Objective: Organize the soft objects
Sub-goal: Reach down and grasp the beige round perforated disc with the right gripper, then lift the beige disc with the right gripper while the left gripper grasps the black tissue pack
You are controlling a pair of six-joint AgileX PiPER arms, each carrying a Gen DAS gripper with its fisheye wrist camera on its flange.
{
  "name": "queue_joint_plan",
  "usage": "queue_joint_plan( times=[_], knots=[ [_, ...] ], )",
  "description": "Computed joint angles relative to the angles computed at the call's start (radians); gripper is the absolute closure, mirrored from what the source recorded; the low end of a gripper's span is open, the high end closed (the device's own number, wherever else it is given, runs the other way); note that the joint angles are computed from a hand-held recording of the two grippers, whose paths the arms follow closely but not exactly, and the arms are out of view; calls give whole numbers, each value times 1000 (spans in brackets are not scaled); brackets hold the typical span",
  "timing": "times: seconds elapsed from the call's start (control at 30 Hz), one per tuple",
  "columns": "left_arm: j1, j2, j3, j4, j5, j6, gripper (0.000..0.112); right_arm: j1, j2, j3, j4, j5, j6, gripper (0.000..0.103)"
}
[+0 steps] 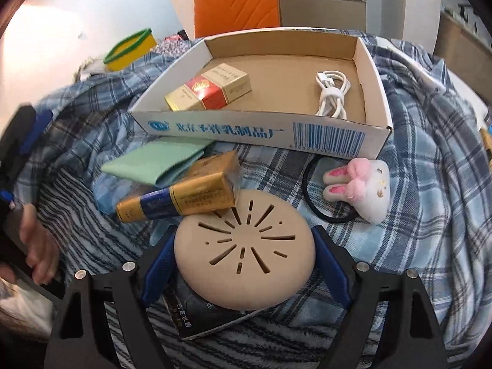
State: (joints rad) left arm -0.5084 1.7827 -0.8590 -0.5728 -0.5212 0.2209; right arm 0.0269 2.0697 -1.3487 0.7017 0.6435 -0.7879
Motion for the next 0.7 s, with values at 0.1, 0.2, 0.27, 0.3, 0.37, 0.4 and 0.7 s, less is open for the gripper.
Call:
queue_joint_plan(
  times=[0.1, 0.2, 0.27, 0.3, 0.37, 0.4, 0.7],
  knots=[
    [0, 0, 0, -1, 0, 0, 9, 7, 0, 1, -3, -6, 9, 17],
    [0, 0, 0, 0, 0, 1, 9, 18, -8, 13, -22, -30, 18, 17],
    [0, 0, 0, 0, 0, 0, 9, 28, -25, 36, -31, -67, 16, 21],
    [0, 0, 0, 1, 1, -1, 9, 33, -32, 44, -38, -84, 15, 22],
    [3, 1, -4, 14, 10, -8, 9, 51, -53, 72, -73, -130, 34, 23],
    [7, 1, -5, 36, 20, -22, 9, 64, -68, 93, -100, -166, 55, 23],
    [26, -7, -22, 494, 133, -315, 9, 25, -274, 329, 15, -328, -75, 23]
  ],
)
